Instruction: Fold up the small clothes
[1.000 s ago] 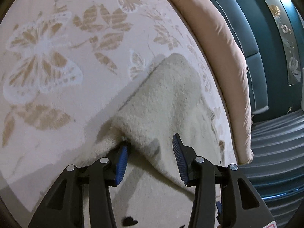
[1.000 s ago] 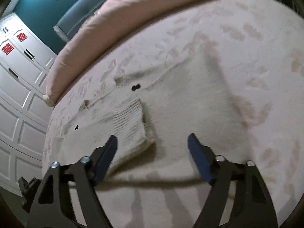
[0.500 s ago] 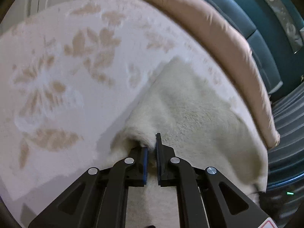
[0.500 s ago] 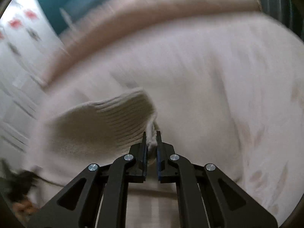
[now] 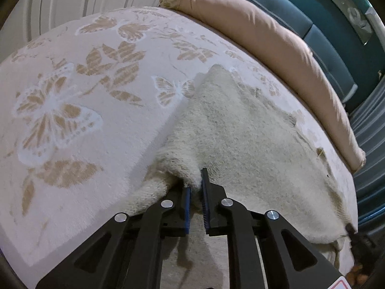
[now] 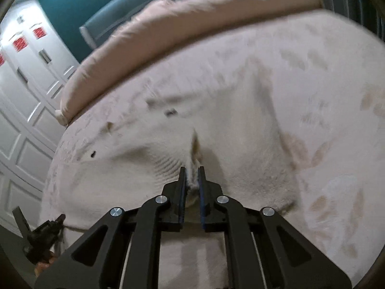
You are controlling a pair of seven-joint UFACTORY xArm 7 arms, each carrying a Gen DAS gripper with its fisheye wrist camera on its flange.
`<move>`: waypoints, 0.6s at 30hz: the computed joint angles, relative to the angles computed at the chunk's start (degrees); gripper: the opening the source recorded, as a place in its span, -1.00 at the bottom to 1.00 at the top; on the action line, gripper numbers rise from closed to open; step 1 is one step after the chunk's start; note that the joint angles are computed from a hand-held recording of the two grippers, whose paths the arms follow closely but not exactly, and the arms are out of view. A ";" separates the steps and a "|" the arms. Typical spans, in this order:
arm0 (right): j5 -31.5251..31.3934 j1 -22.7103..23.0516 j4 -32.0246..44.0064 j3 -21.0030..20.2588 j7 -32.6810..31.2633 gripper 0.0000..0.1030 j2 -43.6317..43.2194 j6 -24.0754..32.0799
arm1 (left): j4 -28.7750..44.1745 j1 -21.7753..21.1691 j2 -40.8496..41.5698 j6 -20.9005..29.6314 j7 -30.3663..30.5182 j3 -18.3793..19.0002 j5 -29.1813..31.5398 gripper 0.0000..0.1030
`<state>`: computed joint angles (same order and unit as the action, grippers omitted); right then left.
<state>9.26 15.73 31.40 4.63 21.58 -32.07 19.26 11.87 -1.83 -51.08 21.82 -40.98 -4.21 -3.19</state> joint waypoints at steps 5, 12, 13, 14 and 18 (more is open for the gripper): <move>-0.24 7.62 6.56 -0.02 -6.17 -0.38 5.52 -4.37 | -3.55 -1.16 -1.94 -5.31 0.34 1.56 -1.57 -0.78; 13.05 22.29 28.36 -3.13 -25.54 -0.26 29.38 -0.90 | -6.59 -1.83 -3.02 -10.69 0.32 1.86 -2.21 -0.77; 12.29 21.82 31.21 -2.19 -25.37 -0.26 32.24 0.61 | -7.06 -2.14 -3.15 -11.60 0.40 2.27 -2.50 -0.77; 11.54 21.36 35.20 -1.30 -25.02 -0.26 36.09 2.22 | -7.65 -2.62 -3.24 -12.84 0.65 2.94 -2.85 -0.77; 9.06 19.57 43.83 1.58 -23.92 -0.16 44.45 5.76 | -9.03 -3.69 -3.38 -15.95 1.41 4.34 -3.81 -0.77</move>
